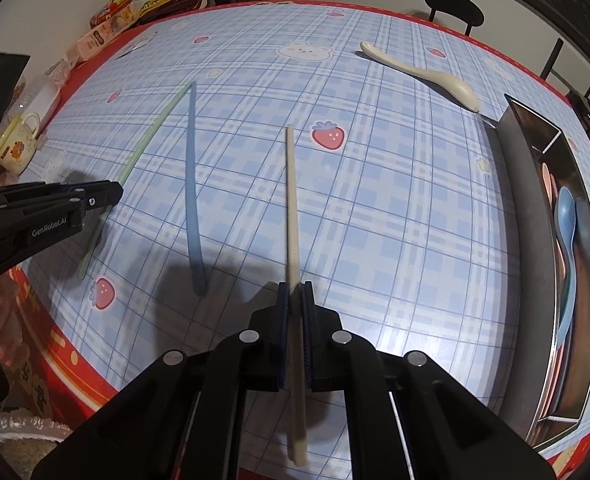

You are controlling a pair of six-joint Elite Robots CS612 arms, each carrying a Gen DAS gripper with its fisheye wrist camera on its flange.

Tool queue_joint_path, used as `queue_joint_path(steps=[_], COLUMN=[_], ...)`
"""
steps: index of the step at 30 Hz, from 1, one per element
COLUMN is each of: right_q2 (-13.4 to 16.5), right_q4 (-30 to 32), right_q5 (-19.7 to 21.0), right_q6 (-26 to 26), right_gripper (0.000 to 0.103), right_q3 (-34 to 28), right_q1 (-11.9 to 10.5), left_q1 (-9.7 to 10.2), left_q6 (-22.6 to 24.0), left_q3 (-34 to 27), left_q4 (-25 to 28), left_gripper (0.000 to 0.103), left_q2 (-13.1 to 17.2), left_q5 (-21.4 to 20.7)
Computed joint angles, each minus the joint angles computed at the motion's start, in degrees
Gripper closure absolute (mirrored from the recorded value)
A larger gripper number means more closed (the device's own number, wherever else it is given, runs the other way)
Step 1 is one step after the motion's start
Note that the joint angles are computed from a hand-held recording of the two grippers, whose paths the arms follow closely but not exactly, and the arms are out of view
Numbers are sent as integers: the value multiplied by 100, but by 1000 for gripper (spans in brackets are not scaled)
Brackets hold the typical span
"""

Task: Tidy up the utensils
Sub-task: 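Close the left gripper on the green chopstick beside the blue chopstick, then carry the green and beige chopsticks upright over the steel caddy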

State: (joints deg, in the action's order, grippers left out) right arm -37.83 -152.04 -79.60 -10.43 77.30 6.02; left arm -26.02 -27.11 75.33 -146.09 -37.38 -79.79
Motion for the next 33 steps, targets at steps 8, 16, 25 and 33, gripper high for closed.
queue_joint_path(steps=[8, 16, 25, 33], right_q2=[-33, -129, -260, -335], right_q4=[55, 101, -268, -494], right_q5=[160, 597, 862, 1060], right_q6=[128, 527, 843, 999], right_gripper=[96, 96, 96, 96], right_q3=[48, 193, 336, 422], right_q1=[-41, -168, -274, -350], left_q1=[12, 110, 144, 96], left_q6=[-84, -478, -651, -613], left_q3=[91, 375, 761, 769], left_q4=[-47, -410, -1298, -1428], left_gripper=[92, 93, 93, 93], left_q2=[-52, -181, -389, -465], left_q5=[-188, -1014, -1617, -1768])
